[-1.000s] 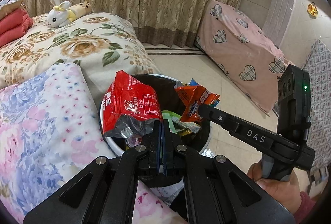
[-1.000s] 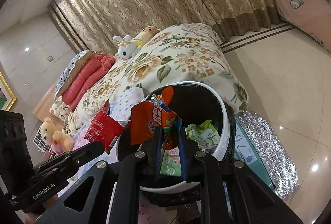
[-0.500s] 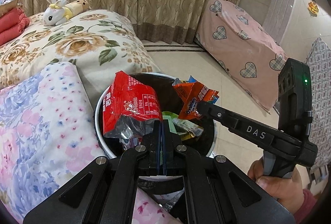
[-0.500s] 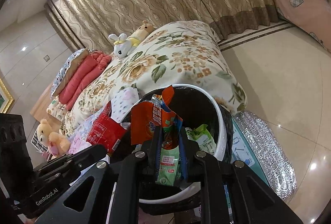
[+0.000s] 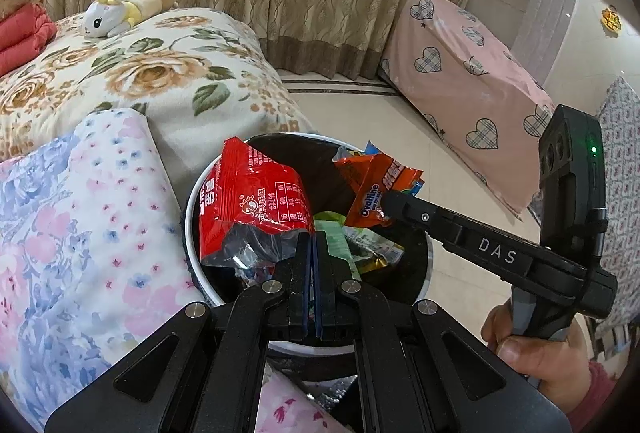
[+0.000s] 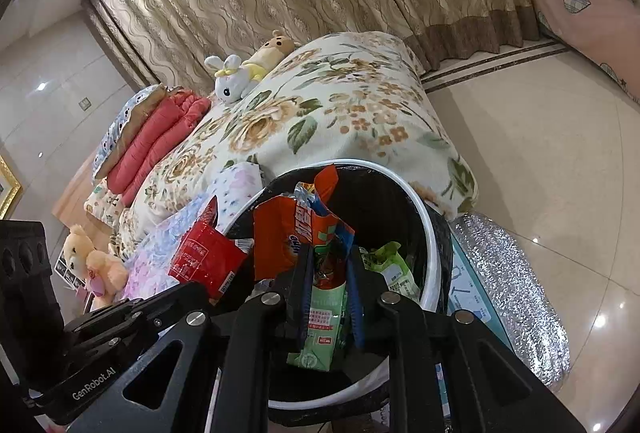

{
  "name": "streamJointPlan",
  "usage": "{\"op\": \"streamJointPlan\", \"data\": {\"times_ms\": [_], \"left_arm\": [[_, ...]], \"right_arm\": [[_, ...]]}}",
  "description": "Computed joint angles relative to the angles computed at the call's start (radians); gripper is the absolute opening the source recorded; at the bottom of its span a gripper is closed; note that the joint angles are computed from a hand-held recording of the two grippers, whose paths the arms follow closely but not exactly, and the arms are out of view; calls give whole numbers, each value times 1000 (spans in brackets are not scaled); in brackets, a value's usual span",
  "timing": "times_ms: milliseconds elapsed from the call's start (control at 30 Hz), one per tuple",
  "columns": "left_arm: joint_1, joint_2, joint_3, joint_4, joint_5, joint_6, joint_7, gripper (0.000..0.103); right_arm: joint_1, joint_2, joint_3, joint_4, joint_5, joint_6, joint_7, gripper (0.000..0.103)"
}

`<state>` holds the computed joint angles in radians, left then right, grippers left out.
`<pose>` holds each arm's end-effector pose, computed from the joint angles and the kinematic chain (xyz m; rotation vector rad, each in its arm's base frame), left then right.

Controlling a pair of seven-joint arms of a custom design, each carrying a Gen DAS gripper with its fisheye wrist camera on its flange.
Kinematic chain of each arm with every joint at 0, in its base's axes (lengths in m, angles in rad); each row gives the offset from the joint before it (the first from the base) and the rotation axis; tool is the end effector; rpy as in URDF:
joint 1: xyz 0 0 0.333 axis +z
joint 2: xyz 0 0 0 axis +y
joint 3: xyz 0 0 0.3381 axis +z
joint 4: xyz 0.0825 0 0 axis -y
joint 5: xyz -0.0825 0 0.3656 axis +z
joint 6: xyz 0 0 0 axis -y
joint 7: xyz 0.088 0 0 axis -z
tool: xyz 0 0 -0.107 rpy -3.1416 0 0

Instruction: Collect trash

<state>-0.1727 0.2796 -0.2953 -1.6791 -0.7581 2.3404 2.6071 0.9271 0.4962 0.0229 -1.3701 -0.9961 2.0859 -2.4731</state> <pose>0.5970 -0.2890 0.5186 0.7551 -2.7709 1.2088 0.4576 0.5616 0.4996 -0.7851 2.1464 -0.5863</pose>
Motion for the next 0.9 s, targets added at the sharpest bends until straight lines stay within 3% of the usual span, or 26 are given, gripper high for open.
{"op": "streamJointPlan", "data": {"times_ms": [633, 700, 767, 833, 900], "left_arm": [[-13, 11, 3, 12, 42, 14, -32, 4], [-11, 12, 5, 13, 47, 12, -46, 12], [-4, 5, 6, 3, 38, 21, -48, 32], [1, -10, 10, -21, 30, 46, -55, 51], [14, -25, 13, -43, 8, 56, -47, 53]], "right_arm": [[-20, -8, 0, -18, 23, 35, -1, 21], [-20, -11, 1, -19, 27, 33, 6, 31], [-15, -18, -1, -29, 14, 39, 31, 54], [-11, -16, 0, -23, 7, 28, 38, 65], [-3, -8, 3, -7, 4, 12, 37, 68]]}}
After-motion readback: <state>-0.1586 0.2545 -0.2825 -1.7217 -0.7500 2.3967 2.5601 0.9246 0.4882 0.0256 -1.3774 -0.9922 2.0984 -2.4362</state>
